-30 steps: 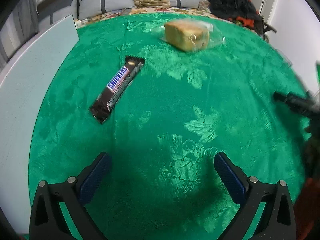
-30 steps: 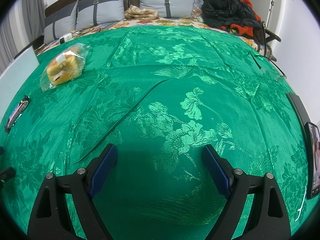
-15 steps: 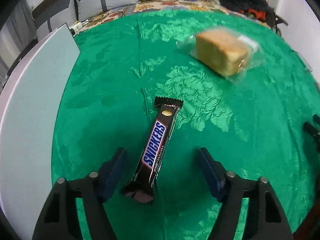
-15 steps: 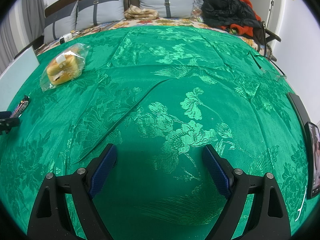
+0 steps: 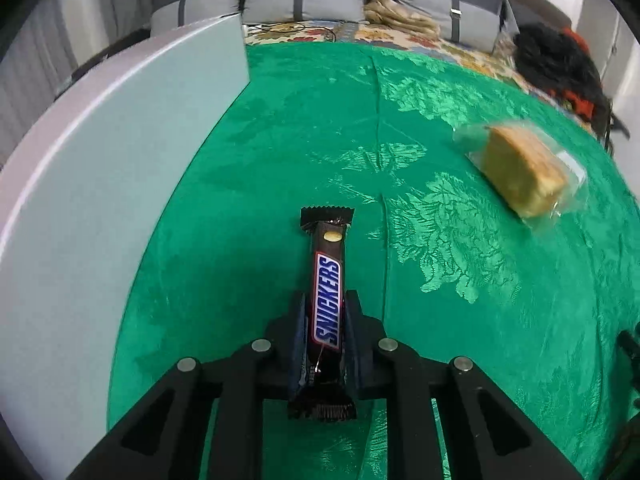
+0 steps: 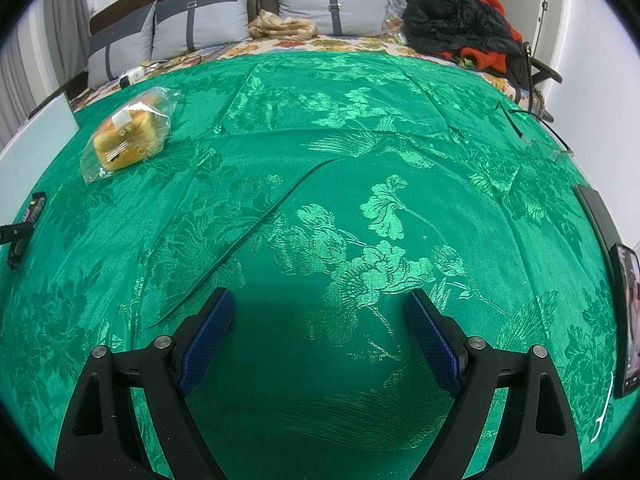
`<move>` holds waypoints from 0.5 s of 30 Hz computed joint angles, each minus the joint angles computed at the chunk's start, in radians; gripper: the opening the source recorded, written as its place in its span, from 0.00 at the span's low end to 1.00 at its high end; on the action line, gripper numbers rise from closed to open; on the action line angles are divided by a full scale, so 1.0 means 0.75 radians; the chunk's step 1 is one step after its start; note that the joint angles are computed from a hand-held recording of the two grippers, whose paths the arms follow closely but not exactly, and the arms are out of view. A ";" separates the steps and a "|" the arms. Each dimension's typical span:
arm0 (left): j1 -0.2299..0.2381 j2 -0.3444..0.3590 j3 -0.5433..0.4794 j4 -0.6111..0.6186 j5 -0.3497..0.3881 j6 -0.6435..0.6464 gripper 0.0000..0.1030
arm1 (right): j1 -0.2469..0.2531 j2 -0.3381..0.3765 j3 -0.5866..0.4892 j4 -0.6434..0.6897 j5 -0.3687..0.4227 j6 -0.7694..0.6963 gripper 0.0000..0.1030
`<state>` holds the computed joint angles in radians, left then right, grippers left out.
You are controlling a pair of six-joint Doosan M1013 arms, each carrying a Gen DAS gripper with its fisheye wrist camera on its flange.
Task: Organize snacks
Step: 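Grasp the Snickers bar with the left tool and straighten it on the cover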
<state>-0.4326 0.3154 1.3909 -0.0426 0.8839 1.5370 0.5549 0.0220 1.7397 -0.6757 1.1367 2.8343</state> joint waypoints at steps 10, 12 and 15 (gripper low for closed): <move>-0.009 -0.020 0.069 0.051 -0.112 -0.022 0.92 | 0.000 0.000 0.000 0.000 0.000 0.000 0.87; -0.005 -0.027 0.093 0.067 -0.153 -0.046 1.00 | 0.000 0.000 0.000 0.000 0.000 0.000 0.87; -0.007 -0.030 0.108 0.073 -0.182 -0.057 1.00 | 0.000 0.000 0.000 0.000 0.000 0.000 0.87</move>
